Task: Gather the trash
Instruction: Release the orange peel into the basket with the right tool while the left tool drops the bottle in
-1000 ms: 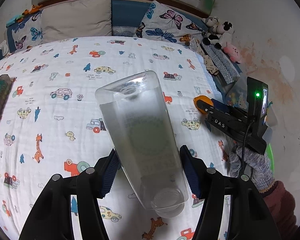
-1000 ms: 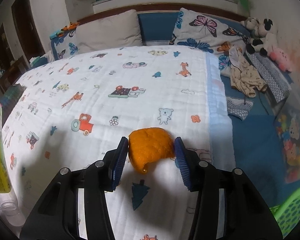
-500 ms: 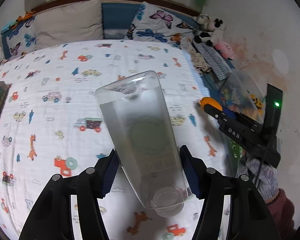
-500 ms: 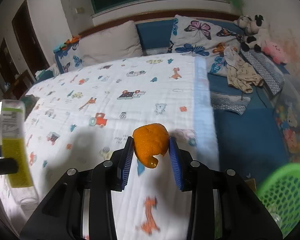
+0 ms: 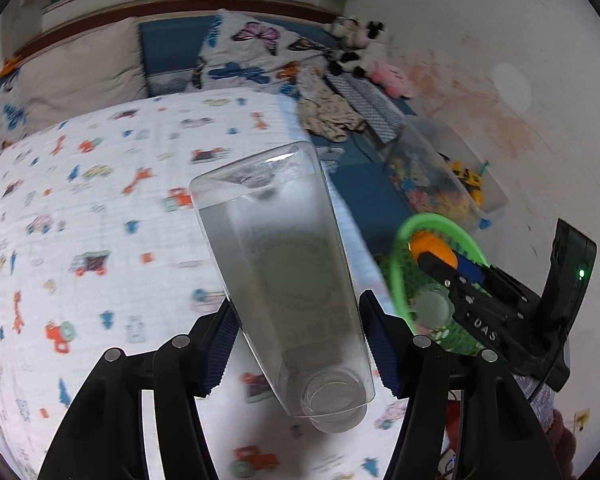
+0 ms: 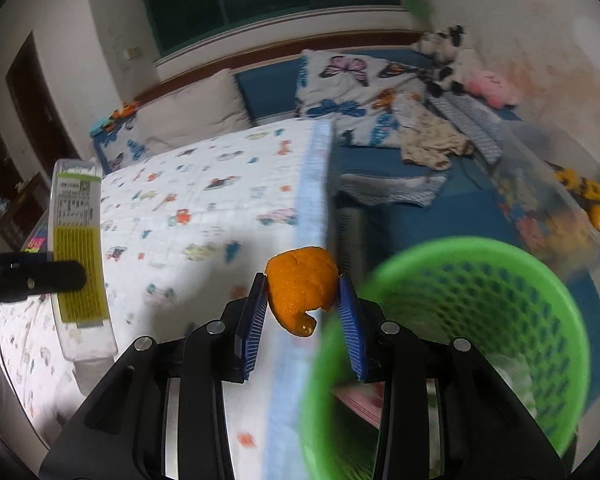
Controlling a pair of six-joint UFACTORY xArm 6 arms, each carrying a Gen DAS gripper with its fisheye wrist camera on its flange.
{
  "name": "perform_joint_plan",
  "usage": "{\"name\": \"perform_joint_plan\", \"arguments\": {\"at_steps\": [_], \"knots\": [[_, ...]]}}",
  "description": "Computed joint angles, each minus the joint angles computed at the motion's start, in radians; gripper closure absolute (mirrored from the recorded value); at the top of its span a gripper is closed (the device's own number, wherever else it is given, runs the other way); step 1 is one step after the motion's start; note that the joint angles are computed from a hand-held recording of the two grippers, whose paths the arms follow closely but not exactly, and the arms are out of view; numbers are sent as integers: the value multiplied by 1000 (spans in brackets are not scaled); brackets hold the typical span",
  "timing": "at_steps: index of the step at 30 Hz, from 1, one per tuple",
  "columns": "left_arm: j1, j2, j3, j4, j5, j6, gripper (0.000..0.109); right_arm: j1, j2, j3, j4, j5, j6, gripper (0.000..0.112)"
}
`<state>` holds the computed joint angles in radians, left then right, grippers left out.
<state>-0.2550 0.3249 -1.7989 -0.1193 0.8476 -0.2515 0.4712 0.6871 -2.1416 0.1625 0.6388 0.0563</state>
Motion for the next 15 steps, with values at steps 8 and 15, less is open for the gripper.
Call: {"name": "perform_joint_plan", "arguments": {"at_steps": [8,15], "knots": [[-78,128,-206,7,59,-2,50,-67,-246,395,-73,-142,79,75],[-142,309,-487,29,175,-10,50,-116,-355,570,-95,-201,126,73]]}}
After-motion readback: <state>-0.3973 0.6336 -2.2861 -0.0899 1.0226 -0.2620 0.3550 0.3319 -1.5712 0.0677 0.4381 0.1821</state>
